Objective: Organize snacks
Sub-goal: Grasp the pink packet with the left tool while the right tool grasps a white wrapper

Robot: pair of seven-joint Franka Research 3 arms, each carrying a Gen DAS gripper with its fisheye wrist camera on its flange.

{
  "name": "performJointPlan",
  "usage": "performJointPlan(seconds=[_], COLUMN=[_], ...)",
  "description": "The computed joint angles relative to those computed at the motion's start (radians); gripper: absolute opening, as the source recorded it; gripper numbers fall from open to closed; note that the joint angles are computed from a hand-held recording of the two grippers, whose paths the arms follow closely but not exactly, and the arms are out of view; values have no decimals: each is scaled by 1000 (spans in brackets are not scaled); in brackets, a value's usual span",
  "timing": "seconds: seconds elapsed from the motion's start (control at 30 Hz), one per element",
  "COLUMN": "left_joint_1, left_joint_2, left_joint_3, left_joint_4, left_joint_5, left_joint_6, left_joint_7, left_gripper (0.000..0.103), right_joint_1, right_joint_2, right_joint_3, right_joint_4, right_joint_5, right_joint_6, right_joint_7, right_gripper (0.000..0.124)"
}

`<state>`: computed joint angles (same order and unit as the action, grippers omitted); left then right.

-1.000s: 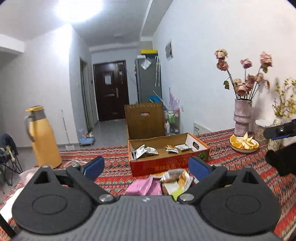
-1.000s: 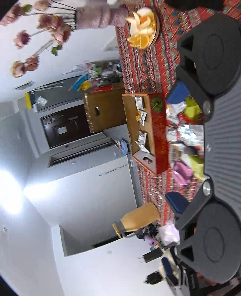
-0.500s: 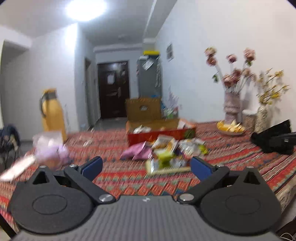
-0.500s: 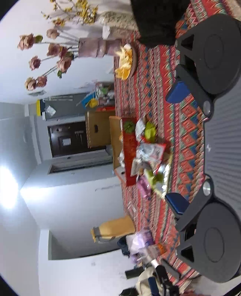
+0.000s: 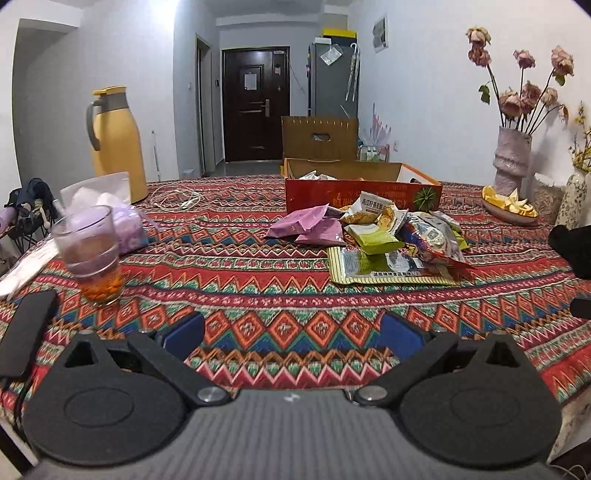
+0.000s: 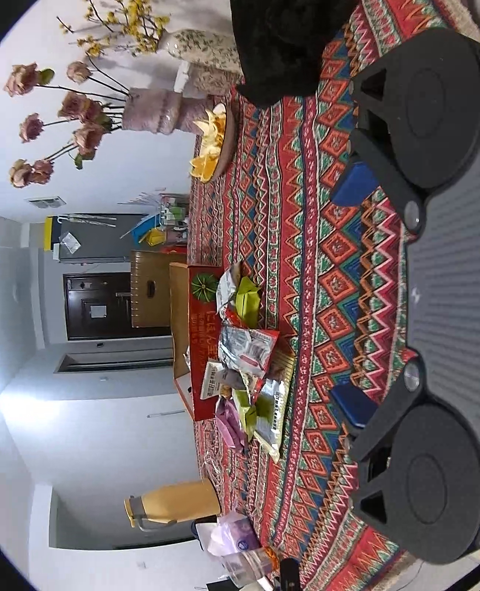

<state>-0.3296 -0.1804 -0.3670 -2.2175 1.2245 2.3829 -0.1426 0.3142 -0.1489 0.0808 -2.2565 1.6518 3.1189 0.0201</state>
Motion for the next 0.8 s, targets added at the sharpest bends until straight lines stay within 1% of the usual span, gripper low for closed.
performJointPlan(seconds=[0.1,0.2,0.27,0.3,0.37,0.43,0.47,0.5,0.53,0.57,0.63,0.67,0.7,0.73,0.77,0.8], left_joint_1=[14,24,32,39,62,86,100,109,116,110,82,80,87,107,115,110], left_joint_2=[52,116,155,172,211,261,290,322,365,401,482,520,553,595,634,671], left_joint_3=[20,48,74,89,124,155,170,183,190,199,233,239,243,236,228,234], left_joint_4=[45,102,140,157,193,242,266,296,347,399,523,576,616,660,716,768], left_joint_5=[10,2,-19,-32,-71,-143,-178,-221,-294,-342,-378,-416,-451,-503,-558,-590], left_joint_6=[30,59,101,138,248,353,412,448,436,393,287,255,268,295,268,242], left_joint_7=[14,45,63,70,69,67,80,104,145,166,170,205,247,316,367,386], left_gripper=[103,103,103,103,103,103,103,103,103,103,103,103,103,103,103,103], right_joint_1=[2,3,-1,-4,-12,-26,-39,-55,-67,-73,-71,-40,-30,-47,-90,-154], right_joint_2=[54,114,155,176,223,271,301,330,365,412,503,559,620,683,749,818], right_joint_3=[-2,-4,-4,-4,-2,2,7,15,18,13,-6,-55,-80,-70,-26,54], right_joint_4=[45,106,151,176,228,293,339,383,433,497,615,691,774,859,946,1033], right_joint_5=[-51,-51,-58,-70,-162,-254,-279,-294,-334,-401,-532,-588,-652,-732,-854,-995], right_joint_6=[-3,-6,-9,-18,-35,-58,-81,-108,-134,-158,-203,-241,-282,-318,-353,-382], right_joint_7=[51,50,57,66,140,210,225,234,272,344,495,585,681,790,941,1105], right_gripper=[103,101,100,99,97,97,97,97,96,95,94,91,89,85,83,82])
